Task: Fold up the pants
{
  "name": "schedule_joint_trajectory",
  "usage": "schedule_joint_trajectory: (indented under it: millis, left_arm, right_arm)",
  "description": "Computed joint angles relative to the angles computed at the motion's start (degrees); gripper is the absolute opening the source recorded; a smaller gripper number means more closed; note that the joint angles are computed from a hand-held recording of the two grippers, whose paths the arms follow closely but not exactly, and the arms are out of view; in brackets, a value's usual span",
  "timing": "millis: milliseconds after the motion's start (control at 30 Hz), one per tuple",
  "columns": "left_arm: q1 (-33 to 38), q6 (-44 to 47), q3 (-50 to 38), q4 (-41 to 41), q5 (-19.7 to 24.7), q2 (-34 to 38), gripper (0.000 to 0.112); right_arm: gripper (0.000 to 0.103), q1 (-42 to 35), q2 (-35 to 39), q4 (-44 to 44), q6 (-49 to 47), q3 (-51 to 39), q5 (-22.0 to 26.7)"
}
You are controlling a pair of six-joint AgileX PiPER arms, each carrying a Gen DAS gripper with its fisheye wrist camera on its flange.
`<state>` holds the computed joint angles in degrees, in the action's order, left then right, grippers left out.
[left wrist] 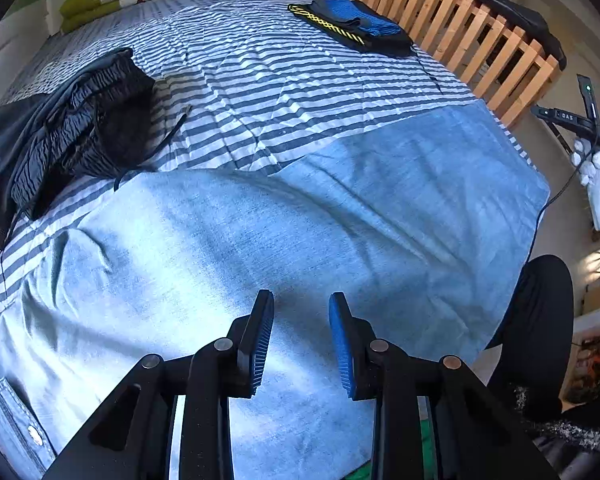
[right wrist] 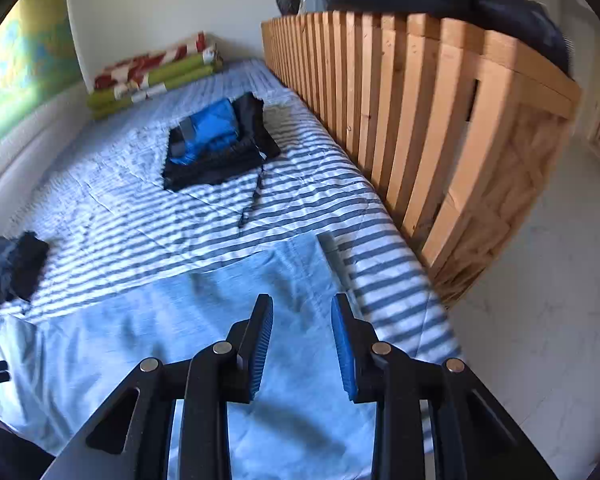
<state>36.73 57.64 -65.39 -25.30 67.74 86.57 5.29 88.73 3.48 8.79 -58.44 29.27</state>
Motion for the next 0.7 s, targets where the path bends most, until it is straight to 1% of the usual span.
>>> schedule_joint_trajectory:
  millis: [67, 133, 233, 367, 433, 533, 600, 667, 700]
  left_arm:
    - [-0.54, -0.18, 0.86, 0.32, -1.62, 0.55, 0.031]
    - [-0.83, -1.36, 0.57, 0.63, -1.95, 1.96, 0.031]
    - [-0.68, -2.64, 0.55, 0.96, -2.87, 4.14, 0.031]
    - [-1.18, -4.18, 0.4, 1.1, -4.4, 6.95, 0.031]
    - [-1.52, -4.69, 0.53, 1.12, -5.09, 7.88, 0.031]
    - [-1.62, -4.93, -0.15, 0.24, -5.18, 9.11, 0.031]
    - [-1.55, -5.28, -0.87, -0.03, -4.59, 9.83, 0.031]
    - [-1.47, -5.04, -0.94, -0.25, -4.38, 9.89, 0.031]
    - [-1.52, -4.87, -0.85, -0.36, -4.48, 9.89, 0.031]
  right_arm:
    - [0.027, -0.72, 6.04, 1.21, -3.39, -5.11, 0.29]
    - [0.027, -2.41, 11.33, 6.1, -9.42, -9.14, 0.04]
    - [0.027, -4.89, 19.46, 17.02, -20.45, -15.43, 1.25]
    - [0.027, -7.31, 27.04, 30.29, -33.39, -20.73, 4.51]
    - [0.027, -7.27, 29.23, 32.87, -36.58, -21.67, 4.4]
    - [0.027, -7.2, 31.63, 33.98, -37.35, -22.77, 4.81]
    - [0.027, -6.85, 30.44, 36.13, -40.5, -19.96, 2.52]
    - [0.027, -6.56, 28.51, 39.61, -45.11, -16.44, 0.95]
    - [0.027, -6.27, 27.93, 39.99, -46.25, -15.44, 0.52]
